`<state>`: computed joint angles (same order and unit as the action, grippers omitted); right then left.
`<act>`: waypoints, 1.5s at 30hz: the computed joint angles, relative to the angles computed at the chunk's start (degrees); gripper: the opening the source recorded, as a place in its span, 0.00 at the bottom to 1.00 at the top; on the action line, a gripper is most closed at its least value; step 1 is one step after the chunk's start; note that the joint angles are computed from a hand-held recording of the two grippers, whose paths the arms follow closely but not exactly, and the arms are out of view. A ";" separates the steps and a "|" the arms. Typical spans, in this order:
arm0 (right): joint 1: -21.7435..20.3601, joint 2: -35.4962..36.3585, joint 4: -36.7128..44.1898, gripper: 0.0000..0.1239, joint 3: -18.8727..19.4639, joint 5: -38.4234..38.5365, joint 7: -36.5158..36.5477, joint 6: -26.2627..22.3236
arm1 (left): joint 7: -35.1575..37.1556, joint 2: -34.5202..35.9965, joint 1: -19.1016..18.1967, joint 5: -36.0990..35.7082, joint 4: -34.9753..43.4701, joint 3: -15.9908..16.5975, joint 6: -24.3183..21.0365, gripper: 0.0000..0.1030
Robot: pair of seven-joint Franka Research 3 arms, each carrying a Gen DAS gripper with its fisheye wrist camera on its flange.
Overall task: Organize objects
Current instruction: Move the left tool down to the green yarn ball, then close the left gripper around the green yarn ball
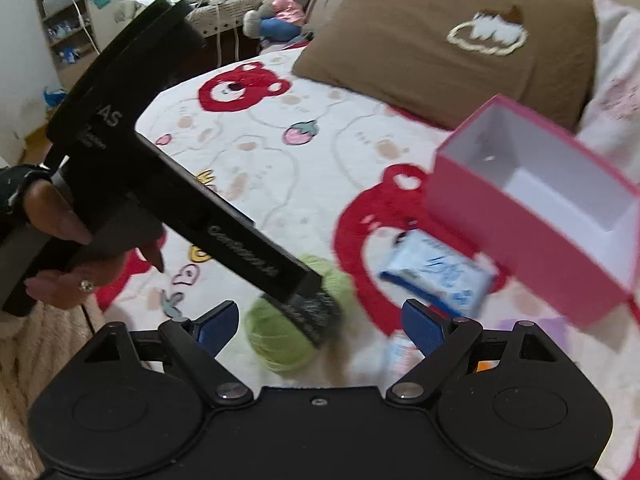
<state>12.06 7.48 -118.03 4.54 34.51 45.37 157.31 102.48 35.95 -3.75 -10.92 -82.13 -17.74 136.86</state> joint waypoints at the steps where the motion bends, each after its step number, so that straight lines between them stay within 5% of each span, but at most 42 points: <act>1: 0.11 0.74 0.32 0.74 0.20 0.45 0.19 -0.18 | -0.69 0.60 -0.12 0.09 0.57 0.30 -0.52 0.82; 10: -0.93 8.75 6.17 0.74 2.06 1.71 1.91 -6.45 | -2.13 3.95 0.86 -1.42 3.90 -0.28 -4.44 0.71; 18: -1.50 9.75 3.91 0.74 4.63 12.15 -4.50 -0.21 | -3.46 5.21 2.12 -6.18 3.08 -1.64 -3.11 0.50; 25: -1.04 11.42 4.00 0.72 4.77 14.20 -2.54 3.52 | -4.04 4.38 1.61 -5.53 0.64 -1.73 0.43 0.50; 30: -2.48 11.44 4.03 0.57 4.61 14.85 3.71 2.64 | -4.94 4.65 2.15 -6.51 0.76 -2.10 -0.48 0.51; 41: -2.64 12.56 3.69 0.64 4.66 16.01 6.42 0.91 | -7.75 4.85 1.54 -5.60 0.20 -1.47 -1.38 0.62; 45: -2.49 13.94 4.55 0.64 3.77 13.84 11.41 -1.93 | -6.10 4.22 2.02 -6.00 -1.17 -2.32 -0.18 0.55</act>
<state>9.56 21.41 -113.48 8.31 48.35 56.78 155.38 96.38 40.17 -1.73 -16.92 -83.31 -20.06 136.69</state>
